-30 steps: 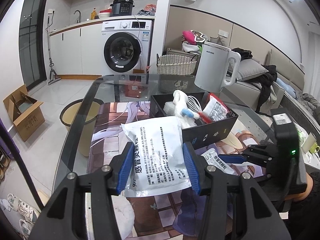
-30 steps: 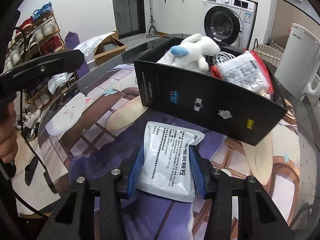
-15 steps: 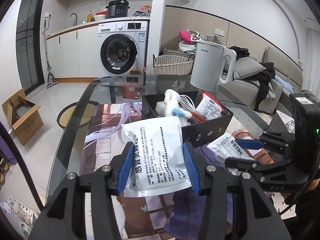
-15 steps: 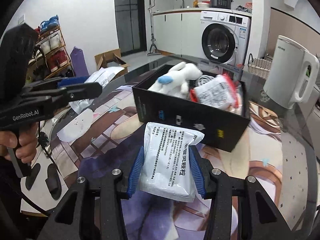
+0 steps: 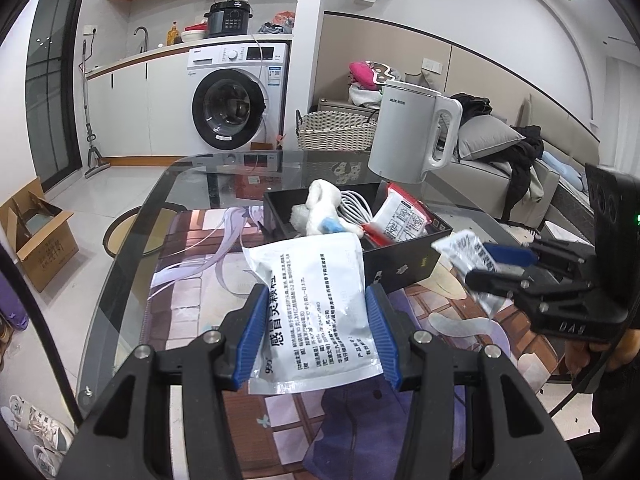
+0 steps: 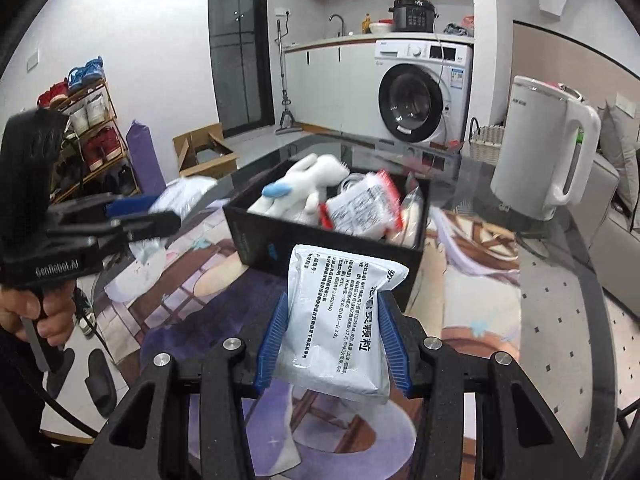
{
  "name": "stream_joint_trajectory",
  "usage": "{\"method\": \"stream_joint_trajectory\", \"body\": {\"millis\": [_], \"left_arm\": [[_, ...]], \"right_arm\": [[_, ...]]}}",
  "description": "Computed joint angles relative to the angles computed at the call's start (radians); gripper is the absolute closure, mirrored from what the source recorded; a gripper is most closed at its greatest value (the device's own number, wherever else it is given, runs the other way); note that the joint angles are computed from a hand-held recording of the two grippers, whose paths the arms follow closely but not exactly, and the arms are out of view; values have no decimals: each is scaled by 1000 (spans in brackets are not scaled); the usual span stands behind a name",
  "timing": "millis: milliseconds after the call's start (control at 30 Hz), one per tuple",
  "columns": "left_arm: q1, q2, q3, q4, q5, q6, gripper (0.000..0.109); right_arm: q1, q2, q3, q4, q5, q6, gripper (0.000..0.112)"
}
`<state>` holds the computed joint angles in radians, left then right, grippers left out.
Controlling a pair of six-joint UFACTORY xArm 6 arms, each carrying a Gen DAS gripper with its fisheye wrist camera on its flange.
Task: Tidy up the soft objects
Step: 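Lower the sachet into the box with the left gripper while the right lowers its sachet in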
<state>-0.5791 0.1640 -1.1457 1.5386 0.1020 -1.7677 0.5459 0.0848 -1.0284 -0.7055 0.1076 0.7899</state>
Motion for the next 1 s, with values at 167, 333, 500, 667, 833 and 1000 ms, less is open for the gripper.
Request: {"method": "stream_joint_trajectory", "body": {"millis": [167, 333, 500, 667, 833, 1000], "left_arm": [[-5, 12, -11, -10, 13, 2, 60], [-14, 39, -45, -31, 35, 29, 60], [-12, 88, -117, -25, 34, 26, 60], [-11, 159, -200, -134, 34, 159, 60], [-9, 205, -255, -233, 35, 270, 60], [-5, 236, -292, -305, 38, 351, 60]], "right_arm": [[-25, 2, -30, -111, -5, 85, 66], [-43, 40, -89, -157, -11, 97, 66], [-40, 116, -177, -91, -9, -8, 66], [-32, 201, -272, 79, 29, -194, 66], [-34, 281, -359, 195, 62, -313, 66], [-26, 349, -438, 331, 97, -470, 66]]}}
